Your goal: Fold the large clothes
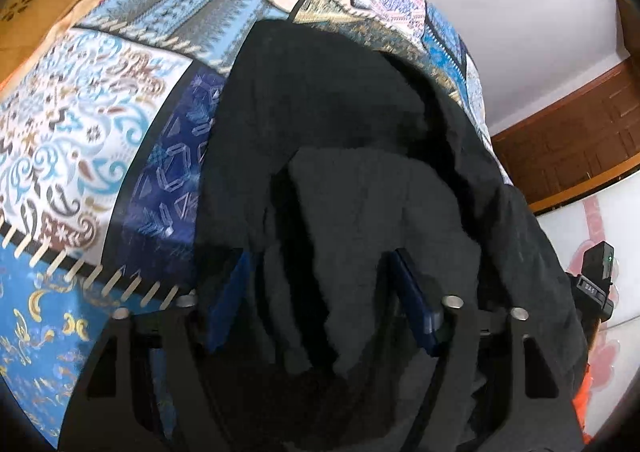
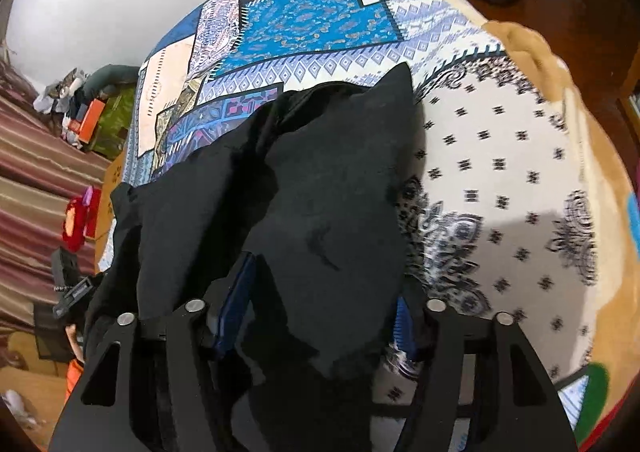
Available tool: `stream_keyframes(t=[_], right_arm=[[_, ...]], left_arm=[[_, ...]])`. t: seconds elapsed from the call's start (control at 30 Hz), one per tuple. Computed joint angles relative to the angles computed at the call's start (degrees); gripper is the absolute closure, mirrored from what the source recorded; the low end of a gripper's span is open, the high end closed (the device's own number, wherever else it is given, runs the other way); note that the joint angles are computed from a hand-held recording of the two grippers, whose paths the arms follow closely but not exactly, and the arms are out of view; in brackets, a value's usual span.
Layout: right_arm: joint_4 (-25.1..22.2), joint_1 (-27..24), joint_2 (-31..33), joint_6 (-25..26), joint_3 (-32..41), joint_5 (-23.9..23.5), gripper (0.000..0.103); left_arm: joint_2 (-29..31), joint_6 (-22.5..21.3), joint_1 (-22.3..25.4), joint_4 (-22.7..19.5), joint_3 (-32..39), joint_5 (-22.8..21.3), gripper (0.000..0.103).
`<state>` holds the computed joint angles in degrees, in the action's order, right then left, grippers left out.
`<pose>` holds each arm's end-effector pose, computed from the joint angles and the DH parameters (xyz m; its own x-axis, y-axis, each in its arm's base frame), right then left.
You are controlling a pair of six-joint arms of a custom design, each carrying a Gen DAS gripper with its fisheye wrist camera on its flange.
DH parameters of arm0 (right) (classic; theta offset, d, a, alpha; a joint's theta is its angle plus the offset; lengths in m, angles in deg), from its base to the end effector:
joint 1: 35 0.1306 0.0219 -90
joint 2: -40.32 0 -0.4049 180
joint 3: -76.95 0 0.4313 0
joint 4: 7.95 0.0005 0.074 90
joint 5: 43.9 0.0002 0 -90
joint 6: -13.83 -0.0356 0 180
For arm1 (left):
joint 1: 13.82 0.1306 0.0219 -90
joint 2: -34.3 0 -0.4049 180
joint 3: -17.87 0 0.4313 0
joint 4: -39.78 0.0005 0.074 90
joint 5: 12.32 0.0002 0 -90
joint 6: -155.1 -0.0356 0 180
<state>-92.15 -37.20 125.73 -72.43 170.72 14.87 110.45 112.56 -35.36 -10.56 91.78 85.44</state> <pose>0.4419 0.0010 0.4956 -0.9607 -0.0189 -0.2769 -0.1569 0.8599 0.4857 0.3908 -0.1599 0.4200 -0.8237 -0.4597 -0.3318 -0.2467 0.8176 -0.5202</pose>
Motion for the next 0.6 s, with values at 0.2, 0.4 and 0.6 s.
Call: stream_keyframes(t=[0.2, 0.4, 0.6], right_arm=[[-1.8, -0.7, 0.1, 1.3, 3.3, -2.4, 0.095], [0.3, 2.1, -0.6, 2.3, 8.4, -4.2, 0.097], [5.5, 5.5, 2.5, -0.5, 13.8, -3.3, 0.097]], left_arm=[[0.4, -7.2, -3.1, -1.7, 4.9, -8.4, 0.096], [1.5, -14.8, -5.6, -5.4, 15.1, -16.6, 0.098], [4.8, -18.3, -2.7, -9.2, 19.6, -19.0, 0.098]])
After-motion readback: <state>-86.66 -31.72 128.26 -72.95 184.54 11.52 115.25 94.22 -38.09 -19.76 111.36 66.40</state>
